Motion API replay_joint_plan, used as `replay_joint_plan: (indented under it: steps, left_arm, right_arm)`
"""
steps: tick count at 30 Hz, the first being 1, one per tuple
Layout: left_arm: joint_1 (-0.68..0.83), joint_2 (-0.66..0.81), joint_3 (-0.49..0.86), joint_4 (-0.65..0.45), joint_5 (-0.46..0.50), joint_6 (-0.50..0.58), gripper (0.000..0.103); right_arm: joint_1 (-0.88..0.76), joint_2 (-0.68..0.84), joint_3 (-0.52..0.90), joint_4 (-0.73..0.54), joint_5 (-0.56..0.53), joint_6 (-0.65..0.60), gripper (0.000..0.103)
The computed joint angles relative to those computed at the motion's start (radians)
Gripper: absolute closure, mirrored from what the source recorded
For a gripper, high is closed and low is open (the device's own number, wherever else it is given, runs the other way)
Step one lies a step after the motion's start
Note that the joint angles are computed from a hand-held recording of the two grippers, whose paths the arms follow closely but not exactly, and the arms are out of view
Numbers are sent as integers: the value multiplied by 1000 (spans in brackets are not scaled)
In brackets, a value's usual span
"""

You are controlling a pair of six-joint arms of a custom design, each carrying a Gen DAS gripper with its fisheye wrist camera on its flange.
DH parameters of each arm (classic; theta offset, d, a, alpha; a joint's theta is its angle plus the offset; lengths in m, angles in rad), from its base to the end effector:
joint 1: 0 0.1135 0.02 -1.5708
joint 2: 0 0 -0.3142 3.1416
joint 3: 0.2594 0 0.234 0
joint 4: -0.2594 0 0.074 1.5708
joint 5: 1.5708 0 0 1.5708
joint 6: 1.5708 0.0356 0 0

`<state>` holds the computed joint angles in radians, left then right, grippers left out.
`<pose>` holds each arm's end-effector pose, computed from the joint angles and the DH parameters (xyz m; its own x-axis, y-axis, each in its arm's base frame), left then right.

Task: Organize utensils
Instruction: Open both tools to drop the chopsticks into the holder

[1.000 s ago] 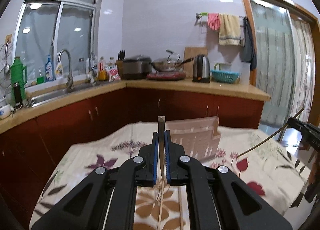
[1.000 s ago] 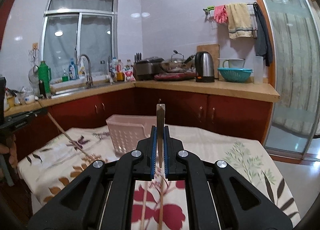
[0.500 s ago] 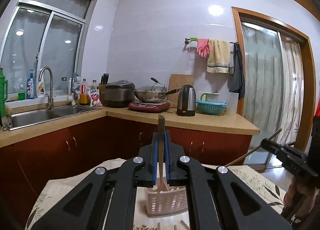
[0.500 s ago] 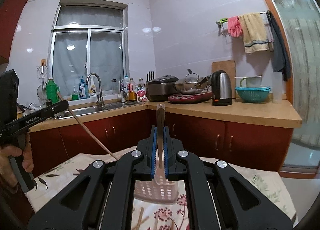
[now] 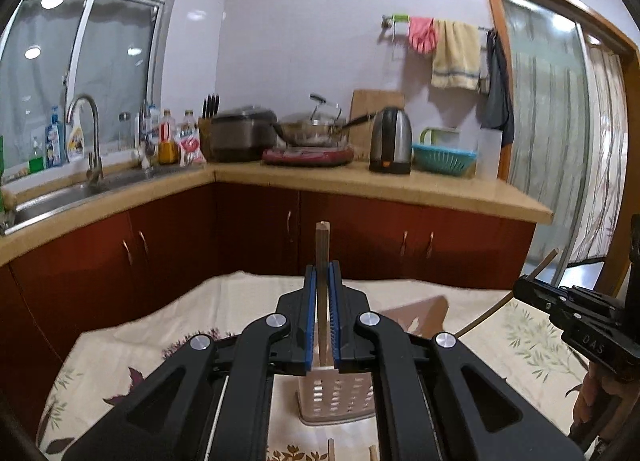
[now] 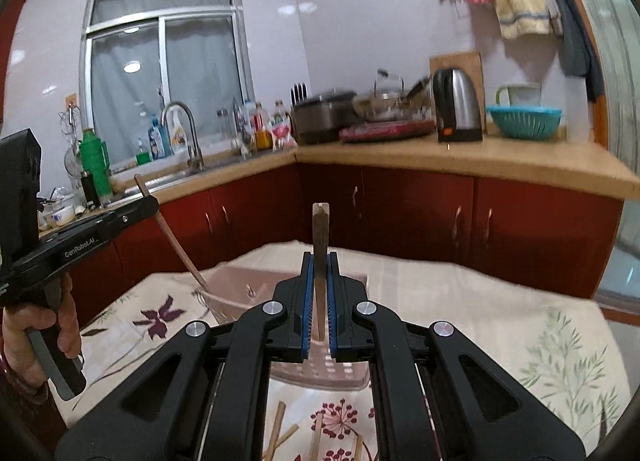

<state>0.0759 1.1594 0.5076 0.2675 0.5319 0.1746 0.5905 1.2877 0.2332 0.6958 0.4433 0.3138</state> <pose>0.2084 -0.0023 0.2728 -0.2981 0.1275 -0.9460 0.4623 0.8863 -0.0262 0.1709 0.0962 0.2109 -0.3296 0.1147 -0.9371 -0.0711 0.9868 0.1458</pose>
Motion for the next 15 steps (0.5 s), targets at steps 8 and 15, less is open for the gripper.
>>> replay_joint_plan:
  steps: [8, 15]
  left_arm:
    - [-12, 42, -47, 56, -36, 15, 54]
    - [12, -15, -63, 29, -25, 19, 32]
  right_arm:
    - [-3, 56, -23, 45, 11, 25, 76]
    - [45, -41, -42, -28, 95, 51, 49]
